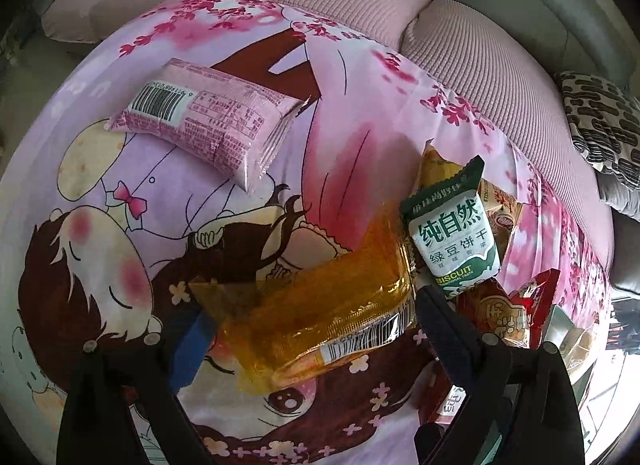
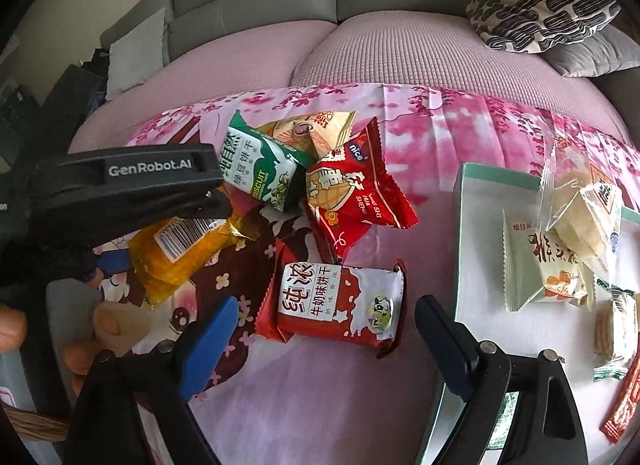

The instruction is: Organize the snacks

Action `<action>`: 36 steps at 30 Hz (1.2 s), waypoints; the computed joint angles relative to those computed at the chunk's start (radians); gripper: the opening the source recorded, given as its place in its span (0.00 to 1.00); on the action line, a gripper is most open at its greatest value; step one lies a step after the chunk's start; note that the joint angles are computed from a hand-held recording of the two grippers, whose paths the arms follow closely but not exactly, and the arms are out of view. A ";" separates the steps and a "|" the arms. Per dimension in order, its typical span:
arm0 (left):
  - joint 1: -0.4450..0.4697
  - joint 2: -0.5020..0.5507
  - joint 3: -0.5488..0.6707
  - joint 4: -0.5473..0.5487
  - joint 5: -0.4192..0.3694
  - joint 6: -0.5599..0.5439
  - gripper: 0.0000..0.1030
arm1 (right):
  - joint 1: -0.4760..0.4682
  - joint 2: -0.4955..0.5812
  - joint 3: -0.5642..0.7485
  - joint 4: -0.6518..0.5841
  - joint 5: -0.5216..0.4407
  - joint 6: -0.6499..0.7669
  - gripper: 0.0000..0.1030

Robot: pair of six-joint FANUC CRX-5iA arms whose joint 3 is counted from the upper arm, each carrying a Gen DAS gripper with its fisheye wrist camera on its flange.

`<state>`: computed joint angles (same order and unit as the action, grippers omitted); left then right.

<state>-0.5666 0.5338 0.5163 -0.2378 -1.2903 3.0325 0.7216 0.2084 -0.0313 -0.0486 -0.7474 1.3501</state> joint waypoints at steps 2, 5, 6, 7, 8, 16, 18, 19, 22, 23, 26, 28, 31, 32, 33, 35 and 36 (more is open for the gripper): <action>0.000 -0.002 0.000 0.000 0.001 -0.001 0.91 | -0.001 -0.001 -0.001 -0.002 0.001 0.002 0.89; -0.004 -0.021 -0.019 -0.006 0.006 0.010 0.81 | -0.002 -0.004 -0.004 -0.005 0.006 0.007 0.88; -0.003 -0.030 -0.029 -0.003 0.015 0.010 0.80 | -0.003 -0.003 -0.003 -0.010 0.006 0.011 0.87; -0.003 -0.036 -0.038 -0.001 0.020 0.010 0.79 | -0.005 -0.002 -0.001 -0.014 0.006 0.014 0.86; -0.003 -0.042 -0.046 0.002 0.027 0.013 0.78 | -0.005 -0.002 0.000 -0.017 0.005 0.016 0.86; -0.017 -0.082 -0.099 0.011 0.038 0.030 0.76 | -0.006 0.007 0.001 -0.014 0.013 0.012 0.83; -0.026 -0.090 -0.112 0.015 0.043 0.031 0.76 | -0.001 0.008 -0.004 -0.002 0.019 0.004 0.83; -0.032 -0.092 -0.115 0.017 0.043 0.032 0.76 | -0.002 0.012 0.000 -0.007 0.016 0.008 0.83; -0.047 -0.092 -0.117 0.023 0.044 0.026 0.76 | 0.006 0.016 -0.010 0.023 0.025 -0.014 0.80; -0.050 -0.093 -0.119 0.027 0.048 0.020 0.76 | 0.007 0.017 -0.011 0.029 0.027 -0.015 0.80; -0.057 -0.089 -0.114 0.032 0.050 0.010 0.76 | 0.014 0.015 -0.025 0.066 0.038 -0.039 0.80; -0.058 -0.077 -0.101 0.033 0.041 0.007 0.76 | 0.025 0.015 -0.038 0.111 0.044 -0.067 0.79; -0.056 -0.065 -0.093 0.036 0.042 0.008 0.76 | 0.035 0.014 -0.052 0.156 0.052 -0.089 0.78; -0.056 -0.067 -0.095 0.037 0.043 0.009 0.76 | 0.037 0.014 -0.057 0.172 0.055 -0.102 0.75; -0.056 -0.069 -0.097 0.037 0.042 0.011 0.76 | 0.035 0.014 -0.056 0.169 0.056 -0.104 0.71; -0.055 -0.067 -0.097 0.039 0.042 0.014 0.76 | 0.029 0.013 -0.053 0.153 0.055 -0.096 0.68; -0.055 -0.065 -0.094 0.040 0.039 0.015 0.77 | 0.027 0.012 -0.052 0.146 0.055 -0.092 0.66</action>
